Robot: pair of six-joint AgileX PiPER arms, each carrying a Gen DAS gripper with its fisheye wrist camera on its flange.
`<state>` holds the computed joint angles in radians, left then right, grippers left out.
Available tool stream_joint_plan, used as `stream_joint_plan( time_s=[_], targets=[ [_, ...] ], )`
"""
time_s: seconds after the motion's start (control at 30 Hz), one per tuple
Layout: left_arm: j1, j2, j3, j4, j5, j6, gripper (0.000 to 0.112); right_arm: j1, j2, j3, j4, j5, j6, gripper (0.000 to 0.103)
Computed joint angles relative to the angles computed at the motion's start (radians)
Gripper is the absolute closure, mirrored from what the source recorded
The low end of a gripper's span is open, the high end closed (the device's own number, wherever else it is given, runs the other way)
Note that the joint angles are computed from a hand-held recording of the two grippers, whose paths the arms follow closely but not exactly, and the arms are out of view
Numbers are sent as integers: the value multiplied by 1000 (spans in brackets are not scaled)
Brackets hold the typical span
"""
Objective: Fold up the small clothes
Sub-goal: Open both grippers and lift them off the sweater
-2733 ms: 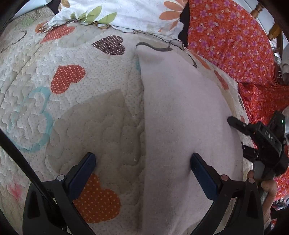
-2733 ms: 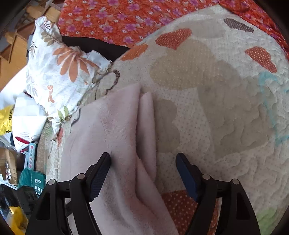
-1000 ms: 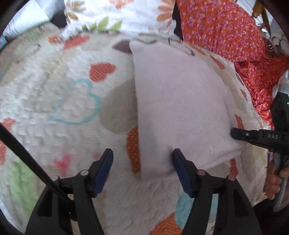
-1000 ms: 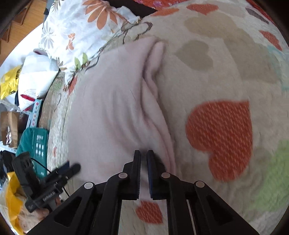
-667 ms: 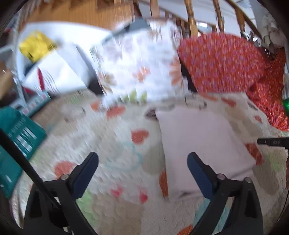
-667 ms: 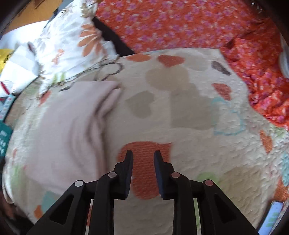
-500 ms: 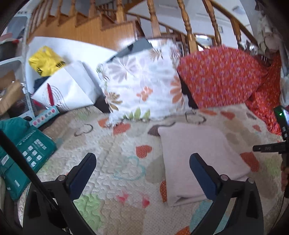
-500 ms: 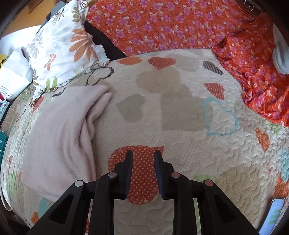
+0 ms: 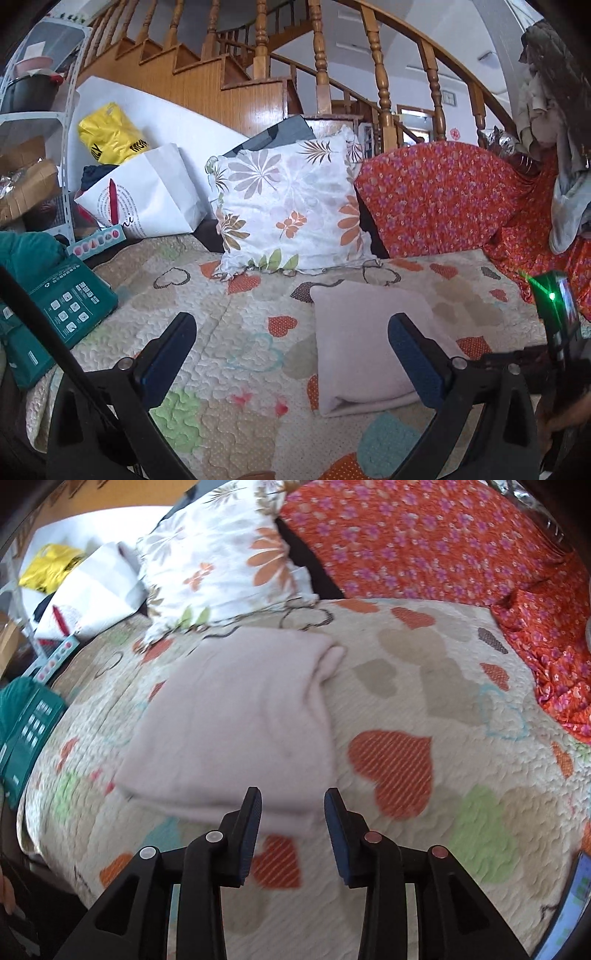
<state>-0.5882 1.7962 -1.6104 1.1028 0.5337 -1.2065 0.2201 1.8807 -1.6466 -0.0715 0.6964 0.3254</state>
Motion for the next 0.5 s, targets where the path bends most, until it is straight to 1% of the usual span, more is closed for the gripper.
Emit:
stream_joint_plan(
  time_s=[0.1,0.17,0.23,0.37,0.43,0.5],
  targets=[
    [-8,-18,31,14,0,-55,9,31,-34,61,-46,-32,48,61],
    [-9,-27,47,14,-9,-65,9,61,-61,104,-118,-54,109,59],
    [-14,-27,50,18,2,-67,9,88,-80,133,-189,-65,167,56],
    [-28,-11,38,-2,42,-32,9,122,-94,156,-288,-65,240,51],
    [-34,-9,45,17,49,-46,9,139,-100,164,-343,-62,279,50],
    [-43,-5,53,48,62,-70,9,163,-107,177,-435,-57,348,50]
  ],
)
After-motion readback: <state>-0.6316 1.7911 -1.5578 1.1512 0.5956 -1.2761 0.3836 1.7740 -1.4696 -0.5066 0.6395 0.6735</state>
